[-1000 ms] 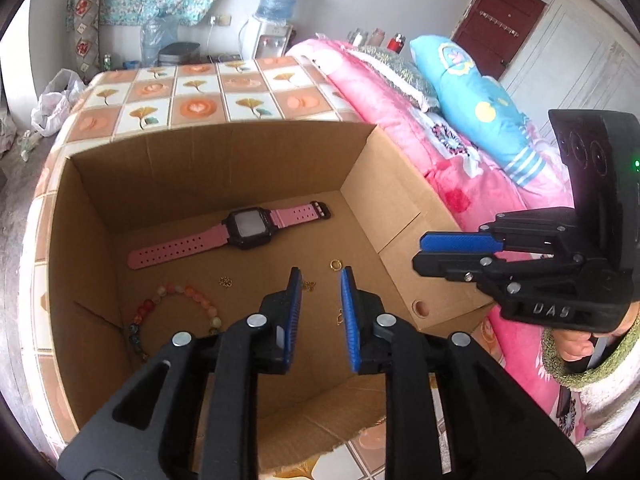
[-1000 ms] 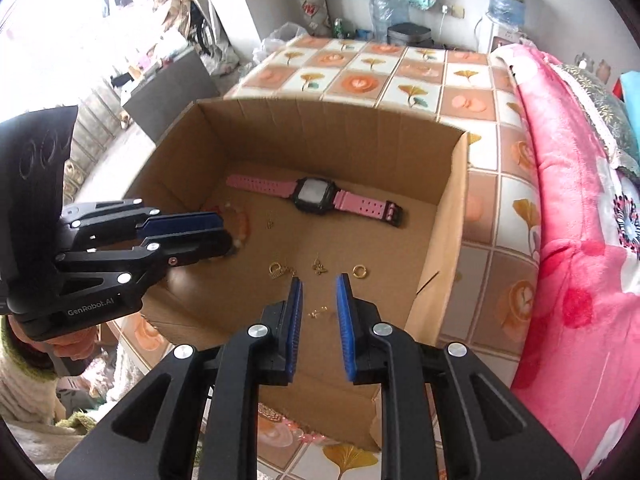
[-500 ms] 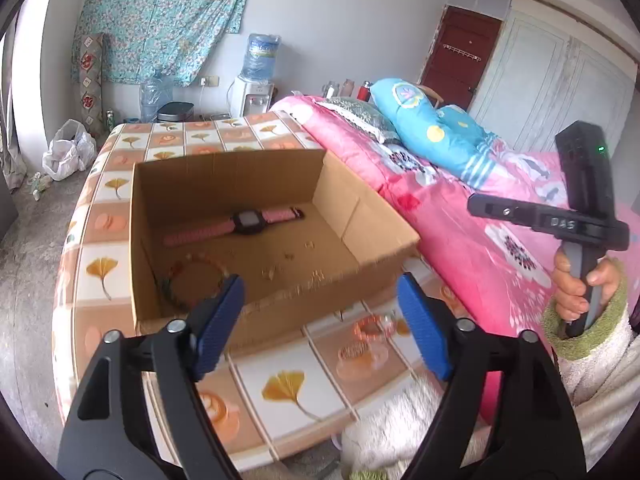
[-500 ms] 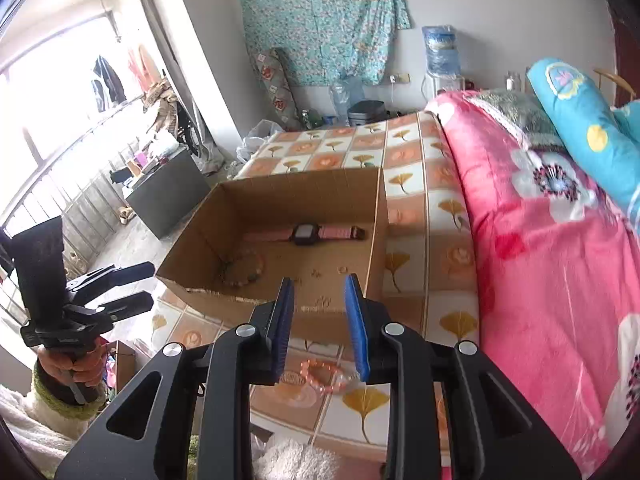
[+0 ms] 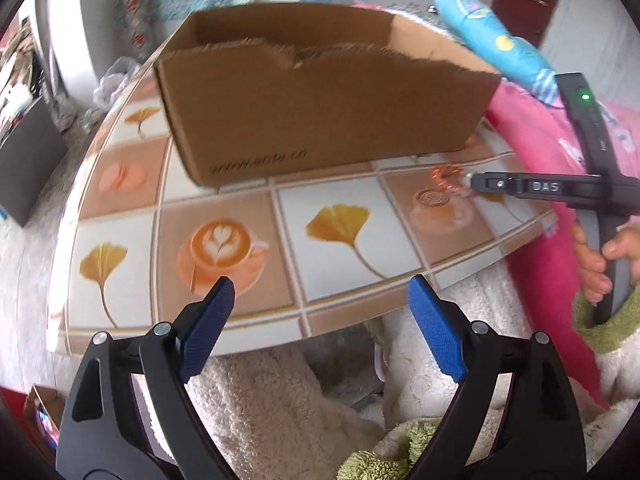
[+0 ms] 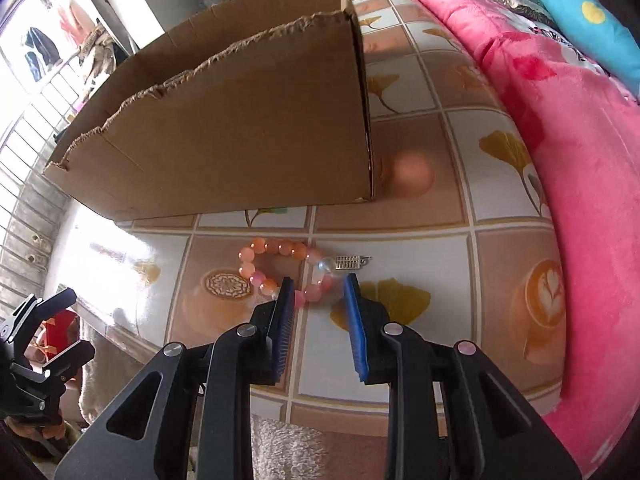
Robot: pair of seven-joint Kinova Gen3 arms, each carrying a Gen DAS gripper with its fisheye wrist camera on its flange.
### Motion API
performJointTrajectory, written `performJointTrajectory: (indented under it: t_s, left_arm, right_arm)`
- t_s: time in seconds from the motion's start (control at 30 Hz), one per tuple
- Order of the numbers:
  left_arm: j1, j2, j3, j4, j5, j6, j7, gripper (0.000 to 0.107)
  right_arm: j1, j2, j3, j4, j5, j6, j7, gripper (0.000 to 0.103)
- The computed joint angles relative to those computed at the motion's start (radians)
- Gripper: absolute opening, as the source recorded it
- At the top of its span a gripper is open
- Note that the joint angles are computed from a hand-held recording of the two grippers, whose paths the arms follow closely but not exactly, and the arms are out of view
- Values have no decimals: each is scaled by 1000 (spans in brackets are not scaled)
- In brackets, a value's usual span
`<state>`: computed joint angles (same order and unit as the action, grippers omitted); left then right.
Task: Organize jewelry
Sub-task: 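Open both tools over the box to drop the charms, then withdraw, then close the left tool on the pink bead bracelet while the right tool grasps the small silver charm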
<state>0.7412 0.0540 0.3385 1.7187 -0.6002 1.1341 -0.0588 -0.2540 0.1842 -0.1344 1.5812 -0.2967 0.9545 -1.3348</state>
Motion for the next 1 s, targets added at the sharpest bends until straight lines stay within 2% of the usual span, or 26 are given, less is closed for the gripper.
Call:
performJointTrajectory:
  t_s: [0.13, 0.27, 0.4, 0.7, 0.8, 0.9, 1.0]
  left_arm:
    - [-3, -13, 5, 38, -11, -12, 45, 84]
    - [-5, -28, 12, 65, -32, -12, 86, 84]
    - [-14, -37, 22, 75, -27, -1, 99, 84]
    - [-11, -34, 36, 67, -38, 50, 144, 84]
    - [-4, -25, 36, 57, -47, 65, 152, 84]
    - [8, -18, 34, 52, -71, 56, 152, 84]
    - [15, -12, 30, 55, -110, -4, 131, 84]
  right_arm:
    - [-32, 6, -4, -15, 41, -2, -44, 12]
    - [-76, 1, -20, -16, 89, -8, -72, 10]
    - [-105, 11, -38, -24, 86, -14, -69, 10]
    - [-128, 41, -94, -24, -70, -1, 53, 10]
    - [-141, 25, -93, -2, -85, -19, 66, 10]
    - [-109, 8, -77, 20, -138, -26, 83, 10]
    - [-31, -11, -48, 50, -232, -12, 129, 10]
